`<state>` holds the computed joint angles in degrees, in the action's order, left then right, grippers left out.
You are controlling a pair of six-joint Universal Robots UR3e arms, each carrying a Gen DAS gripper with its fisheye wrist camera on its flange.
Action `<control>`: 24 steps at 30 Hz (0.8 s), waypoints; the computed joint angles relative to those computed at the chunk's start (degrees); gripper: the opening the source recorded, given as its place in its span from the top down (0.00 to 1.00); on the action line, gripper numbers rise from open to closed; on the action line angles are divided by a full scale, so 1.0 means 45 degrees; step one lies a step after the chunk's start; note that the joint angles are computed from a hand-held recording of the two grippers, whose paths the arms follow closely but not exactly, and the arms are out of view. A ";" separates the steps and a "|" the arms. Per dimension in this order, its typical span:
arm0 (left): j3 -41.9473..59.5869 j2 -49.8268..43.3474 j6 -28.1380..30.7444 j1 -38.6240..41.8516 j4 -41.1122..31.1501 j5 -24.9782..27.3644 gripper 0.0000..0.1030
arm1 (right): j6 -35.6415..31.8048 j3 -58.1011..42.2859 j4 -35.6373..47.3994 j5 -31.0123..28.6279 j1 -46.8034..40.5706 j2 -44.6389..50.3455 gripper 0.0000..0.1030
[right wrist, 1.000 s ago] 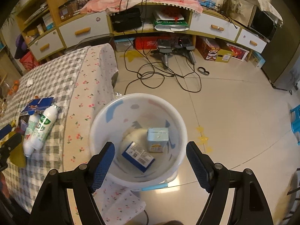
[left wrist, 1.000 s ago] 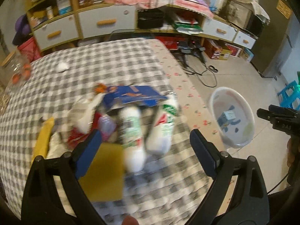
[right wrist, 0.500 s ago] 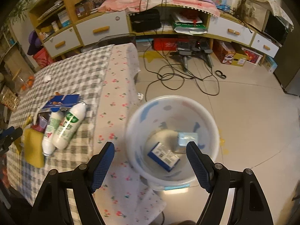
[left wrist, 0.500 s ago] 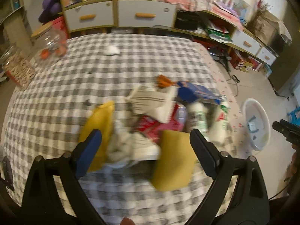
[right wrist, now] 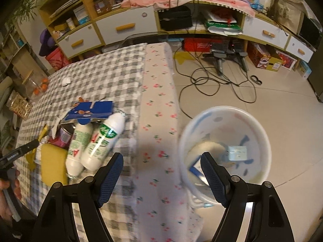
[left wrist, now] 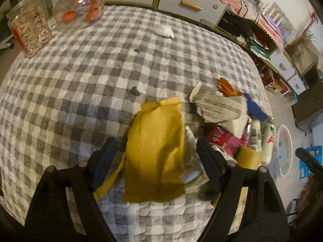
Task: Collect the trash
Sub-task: 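Grasp the yellow snack wrapper with the left tool while the right tool grasps a white AD bottle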
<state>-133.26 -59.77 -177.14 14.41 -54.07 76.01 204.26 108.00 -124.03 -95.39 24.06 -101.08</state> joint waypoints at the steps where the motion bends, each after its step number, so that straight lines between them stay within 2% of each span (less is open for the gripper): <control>1: -0.0074 -0.0120 0.0027 0.0043 0.0131 0.0044 0.24 | 0.0052 -0.0103 -0.0075 0.0036 0.0069 0.0191 0.22; 6: -0.0351 -0.0469 0.0341 0.0894 -0.0118 -0.0244 0.34 | 0.0469 -0.0859 -0.0508 0.0387 0.0626 0.1563 0.22; 8: -0.0536 -0.0074 0.0584 0.1474 -0.0410 -0.0613 0.38 | 0.0622 -0.1175 -0.0607 0.0548 0.0802 0.2072 0.22; 10: -0.0526 0.0174 0.0744 0.1678 -0.0738 -0.0660 0.46 | 0.0741 -0.1443 -0.0703 0.0707 0.0949 0.2532 0.22; 16: -0.0574 0.0947 0.1596 0.2348 -0.1602 -0.1050 0.55 | 0.1089 -0.2132 -0.1055 0.1005 0.1268 0.3699 0.22; 24: -0.0167 0.2444 0.2404 0.3510 -0.3215 -0.1898 0.59 | 0.1544 -0.2713 -0.1401 0.1485 0.1395 0.4900 0.24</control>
